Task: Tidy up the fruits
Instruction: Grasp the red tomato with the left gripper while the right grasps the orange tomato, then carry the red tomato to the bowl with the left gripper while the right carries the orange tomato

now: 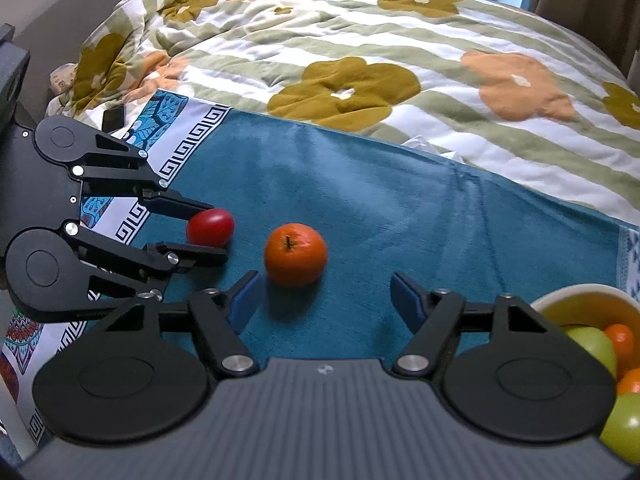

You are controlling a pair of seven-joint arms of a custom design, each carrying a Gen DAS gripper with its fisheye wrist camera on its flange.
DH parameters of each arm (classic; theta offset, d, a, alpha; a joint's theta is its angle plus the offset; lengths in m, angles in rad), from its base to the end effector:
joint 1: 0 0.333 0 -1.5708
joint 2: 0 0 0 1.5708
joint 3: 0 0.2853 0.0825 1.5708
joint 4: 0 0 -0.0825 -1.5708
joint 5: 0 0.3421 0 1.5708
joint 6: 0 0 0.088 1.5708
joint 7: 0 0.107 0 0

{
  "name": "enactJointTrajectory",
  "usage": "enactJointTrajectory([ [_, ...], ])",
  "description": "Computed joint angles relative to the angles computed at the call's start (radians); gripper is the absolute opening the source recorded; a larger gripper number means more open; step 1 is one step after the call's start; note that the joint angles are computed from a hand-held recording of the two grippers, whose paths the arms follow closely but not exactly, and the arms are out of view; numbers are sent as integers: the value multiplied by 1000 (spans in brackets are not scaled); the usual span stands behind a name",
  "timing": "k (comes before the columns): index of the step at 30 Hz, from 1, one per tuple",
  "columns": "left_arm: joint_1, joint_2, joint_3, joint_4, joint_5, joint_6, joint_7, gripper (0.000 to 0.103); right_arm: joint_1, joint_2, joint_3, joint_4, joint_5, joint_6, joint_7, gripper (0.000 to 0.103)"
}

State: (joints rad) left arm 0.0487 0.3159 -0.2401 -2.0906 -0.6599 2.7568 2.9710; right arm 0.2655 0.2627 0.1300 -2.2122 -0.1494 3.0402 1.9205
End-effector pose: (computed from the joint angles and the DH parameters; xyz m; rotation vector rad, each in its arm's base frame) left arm 0.5658 -0.0790 0.3070 -0.8051 2.7034 -0.6780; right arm 0.5143 0.2246 0.3271 -2.0013 1.6771 -0.3371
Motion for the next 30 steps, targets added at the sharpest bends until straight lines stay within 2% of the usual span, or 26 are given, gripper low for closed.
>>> enactJointTrajectory([
  [7,5,-17,3,-22,-15,10,-24,33,34,48,-23,50,-63,9,8,76],
  [8,5,-20,3,-26,-19,12,-26,33,36,55,-25,56,-67,12,11,73],
  [10,6,-28,2,-34,-31,19,-28,33,36,62,-24,60,-66,21,20,56],
  [11,8,-37,-1,-42,-44,24,-23,33,39,61,-28,57,-66,28,32,53],
  [14,13,-70,-5,-68,-91,35,-9,33,90,45,-85,36,-105,52,101,52],
  [19,0,-139,5,-113,-178,46,9,33,138,-16,-146,-28,-174,88,207,52],
  [23,-28,-208,21,-162,-246,53,15,33,183,-88,-209,-90,-274,102,327,52],
  [26,-60,-265,34,-202,-302,56,25,33,222,-150,-267,-134,-417,100,464,52],
  [30,-110,-325,53,-248,-342,64,14,33,201,-245,-267,-202,-560,88,595,52],
])
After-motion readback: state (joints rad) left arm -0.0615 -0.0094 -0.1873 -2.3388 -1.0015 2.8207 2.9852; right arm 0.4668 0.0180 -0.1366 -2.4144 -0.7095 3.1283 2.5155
